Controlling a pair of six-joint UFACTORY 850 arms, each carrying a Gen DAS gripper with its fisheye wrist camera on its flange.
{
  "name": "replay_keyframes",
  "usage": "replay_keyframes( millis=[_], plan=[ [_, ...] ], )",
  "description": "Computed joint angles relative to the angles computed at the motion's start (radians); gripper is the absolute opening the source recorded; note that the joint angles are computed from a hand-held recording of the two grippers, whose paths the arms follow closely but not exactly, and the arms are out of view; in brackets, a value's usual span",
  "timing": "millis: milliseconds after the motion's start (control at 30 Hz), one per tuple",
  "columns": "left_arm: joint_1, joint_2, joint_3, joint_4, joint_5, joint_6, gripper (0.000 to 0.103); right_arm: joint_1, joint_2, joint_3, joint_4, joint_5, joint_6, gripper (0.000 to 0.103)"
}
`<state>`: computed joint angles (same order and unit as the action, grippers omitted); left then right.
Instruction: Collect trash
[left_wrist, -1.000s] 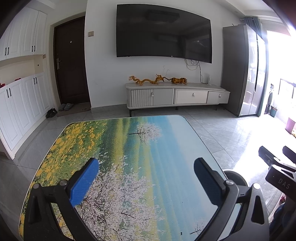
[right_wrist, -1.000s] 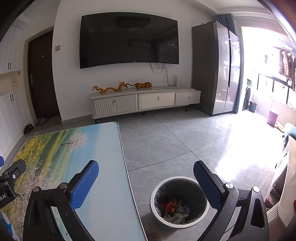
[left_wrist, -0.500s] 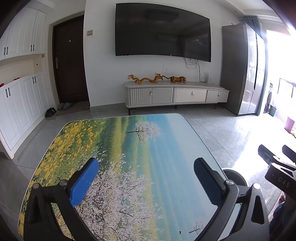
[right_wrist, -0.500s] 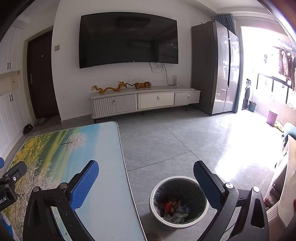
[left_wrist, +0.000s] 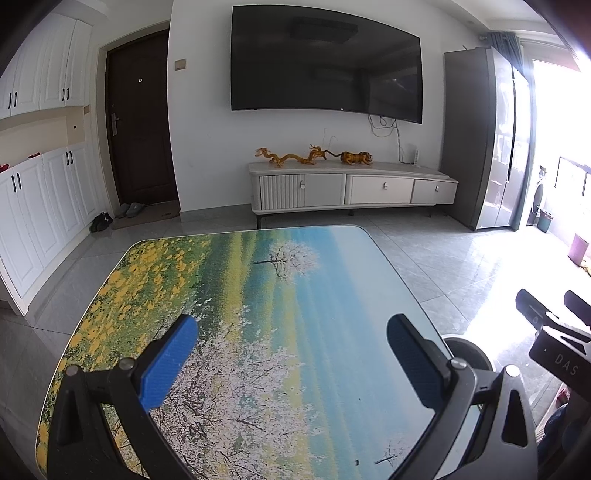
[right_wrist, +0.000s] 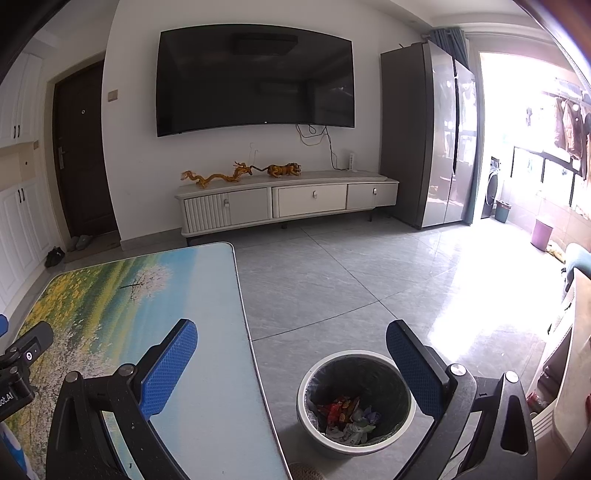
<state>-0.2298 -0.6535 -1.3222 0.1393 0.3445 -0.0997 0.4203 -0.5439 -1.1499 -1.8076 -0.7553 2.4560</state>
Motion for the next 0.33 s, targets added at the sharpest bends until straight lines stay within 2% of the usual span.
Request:
replay_keyframes(
  millis=[333],
  plan=[
    [0.0,0.004,0.005,-0.001,0.0,0.0,0.103,-0.002,0.001,0.002,-0.005,0.001,0.003,0.103]
  ],
)
